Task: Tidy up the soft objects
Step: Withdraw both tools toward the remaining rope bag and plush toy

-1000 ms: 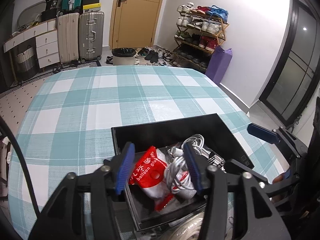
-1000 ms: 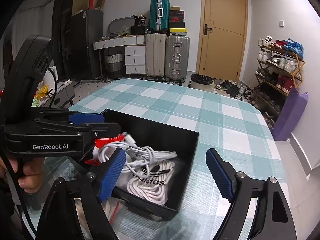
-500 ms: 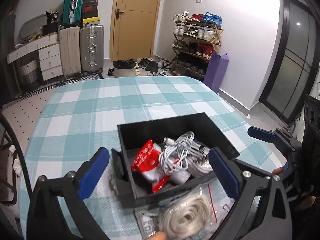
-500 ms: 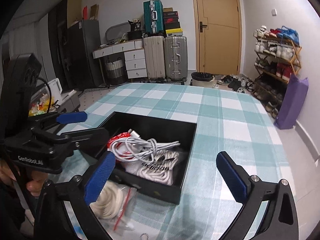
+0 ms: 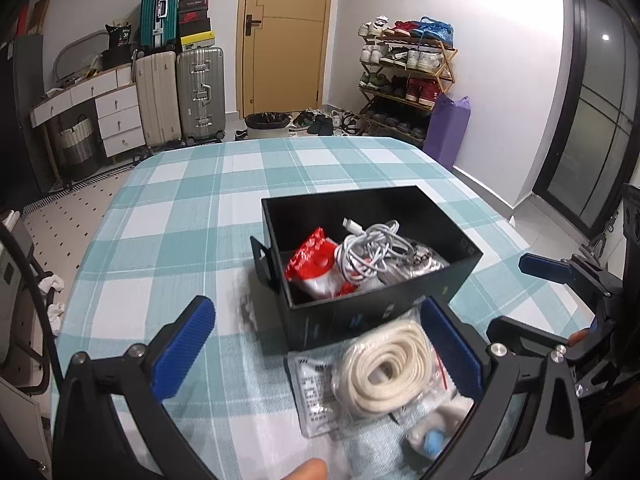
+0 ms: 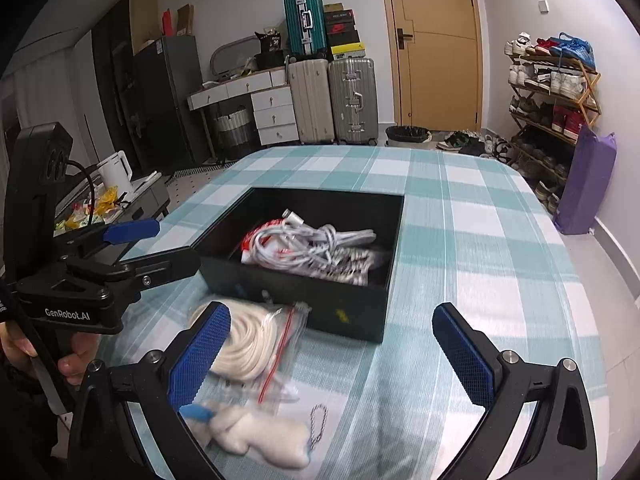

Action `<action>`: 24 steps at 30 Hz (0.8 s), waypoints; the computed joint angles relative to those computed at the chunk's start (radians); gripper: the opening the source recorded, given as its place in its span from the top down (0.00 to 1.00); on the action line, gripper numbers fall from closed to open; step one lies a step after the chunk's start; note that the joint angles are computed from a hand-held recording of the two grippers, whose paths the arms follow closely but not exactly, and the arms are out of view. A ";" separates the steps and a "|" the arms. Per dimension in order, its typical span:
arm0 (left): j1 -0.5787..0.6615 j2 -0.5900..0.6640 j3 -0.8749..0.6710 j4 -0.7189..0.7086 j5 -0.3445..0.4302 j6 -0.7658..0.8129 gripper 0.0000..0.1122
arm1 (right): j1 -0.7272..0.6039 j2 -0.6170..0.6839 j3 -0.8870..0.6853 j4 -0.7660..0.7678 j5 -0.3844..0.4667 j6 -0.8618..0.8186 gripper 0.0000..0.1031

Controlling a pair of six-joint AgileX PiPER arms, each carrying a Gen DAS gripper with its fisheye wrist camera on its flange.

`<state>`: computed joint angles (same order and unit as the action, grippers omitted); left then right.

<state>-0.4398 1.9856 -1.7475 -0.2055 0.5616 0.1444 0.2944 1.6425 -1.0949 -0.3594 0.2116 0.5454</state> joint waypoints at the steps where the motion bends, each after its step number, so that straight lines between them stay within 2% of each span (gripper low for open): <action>1: -0.003 -0.008 0.015 0.006 -0.008 -0.007 0.08 | 0.006 -0.008 0.014 -0.013 0.000 0.015 0.00; 9: 0.005 -0.066 0.134 -0.038 -0.047 0.027 0.08 | 0.041 -0.040 0.098 -0.176 -0.004 0.211 0.00; 12: -0.003 -0.080 0.172 -0.013 -0.069 0.016 0.08 | 0.053 -0.045 0.126 -0.257 -0.001 0.310 0.00; 17: -0.013 -0.095 0.231 -0.018 -0.098 0.039 0.08 | 0.062 -0.054 0.158 -0.280 -0.018 0.356 0.00; 19: -0.013 -0.098 0.248 -0.037 -0.109 0.056 0.08 | 0.067 -0.050 0.159 -0.228 -0.015 0.308 0.00; 24: -0.005 -0.092 0.270 -0.057 -0.117 0.060 0.08 | 0.080 -0.033 0.165 -0.231 -0.019 0.309 0.00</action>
